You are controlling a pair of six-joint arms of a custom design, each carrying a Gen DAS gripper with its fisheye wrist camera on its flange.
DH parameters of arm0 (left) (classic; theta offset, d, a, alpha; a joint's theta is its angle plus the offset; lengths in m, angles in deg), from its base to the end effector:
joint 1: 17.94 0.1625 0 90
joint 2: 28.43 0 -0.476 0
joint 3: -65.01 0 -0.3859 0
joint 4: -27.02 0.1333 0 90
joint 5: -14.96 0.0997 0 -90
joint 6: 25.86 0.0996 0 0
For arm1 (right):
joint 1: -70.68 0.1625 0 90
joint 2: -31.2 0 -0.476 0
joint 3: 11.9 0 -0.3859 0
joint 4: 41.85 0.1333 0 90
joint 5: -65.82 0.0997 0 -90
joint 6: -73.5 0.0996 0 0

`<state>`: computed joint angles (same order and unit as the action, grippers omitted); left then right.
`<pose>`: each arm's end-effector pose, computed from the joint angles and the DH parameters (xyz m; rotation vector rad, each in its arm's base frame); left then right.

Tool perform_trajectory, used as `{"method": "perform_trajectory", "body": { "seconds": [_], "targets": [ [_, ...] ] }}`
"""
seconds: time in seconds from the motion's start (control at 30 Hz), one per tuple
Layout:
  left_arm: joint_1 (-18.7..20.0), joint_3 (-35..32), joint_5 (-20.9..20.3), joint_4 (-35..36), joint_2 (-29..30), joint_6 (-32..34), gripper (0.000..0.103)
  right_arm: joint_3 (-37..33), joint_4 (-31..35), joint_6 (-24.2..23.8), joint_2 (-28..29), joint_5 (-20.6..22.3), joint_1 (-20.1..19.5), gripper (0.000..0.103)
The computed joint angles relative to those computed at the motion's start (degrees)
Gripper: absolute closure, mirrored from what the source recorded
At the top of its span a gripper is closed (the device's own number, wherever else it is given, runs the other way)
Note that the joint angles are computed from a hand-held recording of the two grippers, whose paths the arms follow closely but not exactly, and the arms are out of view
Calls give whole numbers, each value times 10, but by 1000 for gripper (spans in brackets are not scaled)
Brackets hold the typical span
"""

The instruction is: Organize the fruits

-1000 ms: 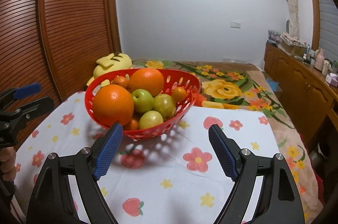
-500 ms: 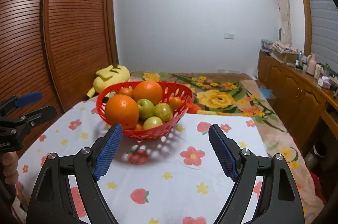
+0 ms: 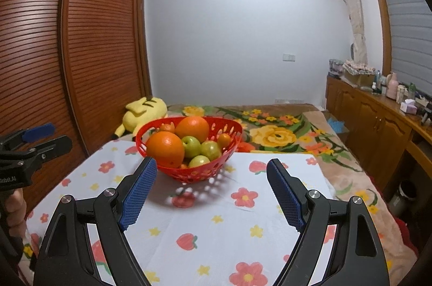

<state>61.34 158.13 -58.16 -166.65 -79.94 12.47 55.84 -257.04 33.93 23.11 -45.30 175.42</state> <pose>0.0263 -0.7334 0.3222 0.7730 2.1921 -1.2706 0.2957 -0.7413 -0.0512 0.7809 -2.1096 1.3146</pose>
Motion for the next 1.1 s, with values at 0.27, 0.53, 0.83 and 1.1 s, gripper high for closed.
{"method": "perform_trajectory", "body": {
  "seconds": [0.27,0.53,0.83,1.1],
  "targets": [
    [3,13,-1,-4,-8,-8,13,22,-22,-1,-6,1,2,18],
    [4,14,-2,-3,-9,-11,13,21,-24,-1,-4,0,3,18],
    [4,14,-4,-3,-10,-11,13,24,-28,-2,-5,1,3,18],
    [3,21,-6,-8,-12,-12,13,24,-28,-2,-5,1,3,18]
  ]
}}
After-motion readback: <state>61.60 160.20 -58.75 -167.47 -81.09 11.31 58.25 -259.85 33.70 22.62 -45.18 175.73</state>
